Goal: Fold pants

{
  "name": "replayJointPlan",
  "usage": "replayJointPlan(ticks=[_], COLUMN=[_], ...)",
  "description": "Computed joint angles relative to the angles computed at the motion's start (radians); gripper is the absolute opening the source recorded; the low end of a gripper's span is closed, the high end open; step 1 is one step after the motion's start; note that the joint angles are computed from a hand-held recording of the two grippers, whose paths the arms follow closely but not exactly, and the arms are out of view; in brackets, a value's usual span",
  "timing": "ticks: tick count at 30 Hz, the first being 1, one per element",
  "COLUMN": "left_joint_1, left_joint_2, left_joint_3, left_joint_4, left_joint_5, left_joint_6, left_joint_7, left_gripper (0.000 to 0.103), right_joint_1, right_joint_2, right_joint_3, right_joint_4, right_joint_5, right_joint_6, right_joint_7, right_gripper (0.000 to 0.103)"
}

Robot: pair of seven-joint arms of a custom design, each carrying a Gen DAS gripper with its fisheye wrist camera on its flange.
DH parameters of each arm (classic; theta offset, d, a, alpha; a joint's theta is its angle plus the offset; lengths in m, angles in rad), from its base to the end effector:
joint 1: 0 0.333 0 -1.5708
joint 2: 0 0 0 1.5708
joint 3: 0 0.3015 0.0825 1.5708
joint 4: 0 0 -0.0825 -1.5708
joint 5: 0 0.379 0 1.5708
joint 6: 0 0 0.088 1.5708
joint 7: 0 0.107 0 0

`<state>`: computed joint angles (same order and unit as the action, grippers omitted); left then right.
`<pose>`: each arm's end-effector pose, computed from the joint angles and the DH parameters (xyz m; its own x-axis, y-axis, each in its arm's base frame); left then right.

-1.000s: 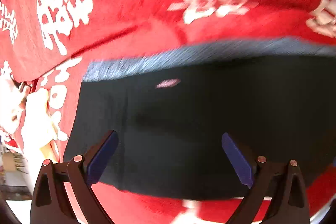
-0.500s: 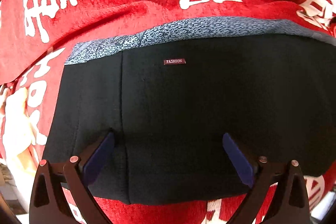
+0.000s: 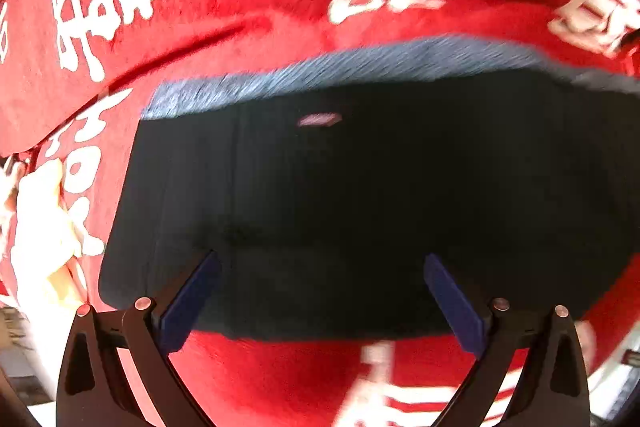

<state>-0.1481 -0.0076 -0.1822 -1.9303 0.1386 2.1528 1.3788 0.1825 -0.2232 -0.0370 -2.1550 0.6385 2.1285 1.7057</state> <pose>0.5454 -0.1812 0.4981 -0.1888 -0.9782 -0.0861 -0.9480 0.2044 -0.2438 0.4987 0.0987 0.5091 -0.2228 -0.7896 -0.5718 -0.9587 0.2839 -0.0184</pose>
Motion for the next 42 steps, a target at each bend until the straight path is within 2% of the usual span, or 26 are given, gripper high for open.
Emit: replayJointPlan(ticks=[5, 7, 9, 10, 11, 13, 15, 20, 23, 24, 25, 26, 27, 29, 32, 34, 36, 39, 42], left_joint_1=[-0.055, -0.087, -0.112, -0.107, -0.099, -0.101, -0.101, -0.142, -0.183, -0.177, -0.177, -0.182, -0.194, -0.21, -0.212, -0.217, -0.215, -0.217, -0.224], left_joint_2=[0.026, 0.081, 0.133, 0.136, 0.144, 0.152, 0.165, 0.347, 0.453, 0.474, 0.481, 0.507, 0.535, 0.577, 0.619, 0.603, 0.56, 0.484, 0.417], left_joint_3=[-0.042, -0.059, -0.058, -0.051, -0.045, -0.033, -0.031, -0.013, 0.018, 0.022, 0.027, 0.036, 0.05, 0.07, 0.08, 0.08, 0.067, 0.037, 0.002], left_joint_4=[0.037, 0.075, 0.109, 0.11, 0.132, 0.167, 0.2, 0.428, 0.533, 0.549, 0.557, 0.593, 0.63, 0.692, 0.773, 0.772, 0.726, 0.644, 0.563], left_joint_5=[-0.097, -0.038, 0.033, -0.004, -0.045, -0.019, -0.005, 0.073, 0.144, 0.133, 0.133, 0.145, 0.172, 0.208, 0.203, 0.215, 0.213, 0.193, 0.155], left_joint_6=[0.052, 0.048, 0.012, 0.016, -0.013, -0.051, -0.027, -0.042, -0.081, -0.062, -0.053, -0.067, -0.082, -0.116, -0.186, -0.202, -0.187, -0.156, -0.113], left_joint_7=[0.02, -0.011, -0.051, -0.067, -0.075, -0.1, -0.098, -0.158, -0.232, -0.248, -0.261, -0.269, -0.283, -0.303, -0.331, -0.333, -0.321, -0.311, -0.314], left_gripper=[0.102, 0.102, 0.103, 0.103, 0.103, 0.103, 0.103, 0.103, 0.103, 0.103, 0.103, 0.103, 0.103, 0.103, 0.103, 0.103, 0.103, 0.103, 0.103], right_joint_1=[-0.025, -0.03, -0.06, -0.055, -0.07, -0.095, -0.101, -0.104, -0.099, -0.101, -0.116, -0.132, -0.112, -0.131, -0.143, -0.155, -0.179, -0.192, -0.203], right_joint_2=[0.026, 0.085, 0.123, 0.128, 0.12, 0.114, 0.131, 0.306, 0.38, 0.402, 0.398, 0.4, 0.414, 0.44, 0.491, 0.485, 0.425, 0.315, 0.166], right_joint_3=[-0.008, -0.006, 0.016, 0.0, -0.012, -0.016, -0.028, -0.003, 0.017, 0.017, 0.02, 0.03, 0.009, 0.007, -0.007, -0.012, -0.007, -0.015, -0.04], right_joint_4=[0.055, 0.104, 0.13, 0.128, 0.119, 0.136, 0.168, 0.36, 0.414, 0.428, 0.41, 0.407, 0.427, 0.451, 0.526, 0.544, 0.493, 0.389, 0.245], right_joint_5=[-0.096, -0.122, -0.236, -0.236, -0.202, -0.257, -0.209, -0.149, -0.238, -0.269, -0.232, -0.242, -0.322, -0.327, -0.406, -0.418, -0.376, -0.364, -0.451], right_joint_6=[0.039, 0.032, -0.005, -0.004, 0.0, 0.001, 0.033, -0.021, -0.032, -0.031, 0.002, 0.037, 0.048, 0.074, 0.042, 0.011, 0.016, 0.014, 0.039], right_joint_7=[-0.036, -0.056, -0.036, -0.015, 0.006, 0.088, 0.015, -0.145, -0.163, -0.157, -0.187, -0.189, -0.156, -0.161, -0.1, -0.05, -0.064, -0.079, 0.008], right_gripper=[0.029, 0.029, 0.027, 0.023, 0.023, 0.027, 0.027, 0.027, 0.027, 0.026, 0.026, 0.026, 0.026, 0.026, 0.027, 0.034, 0.064, 0.066, 0.066])
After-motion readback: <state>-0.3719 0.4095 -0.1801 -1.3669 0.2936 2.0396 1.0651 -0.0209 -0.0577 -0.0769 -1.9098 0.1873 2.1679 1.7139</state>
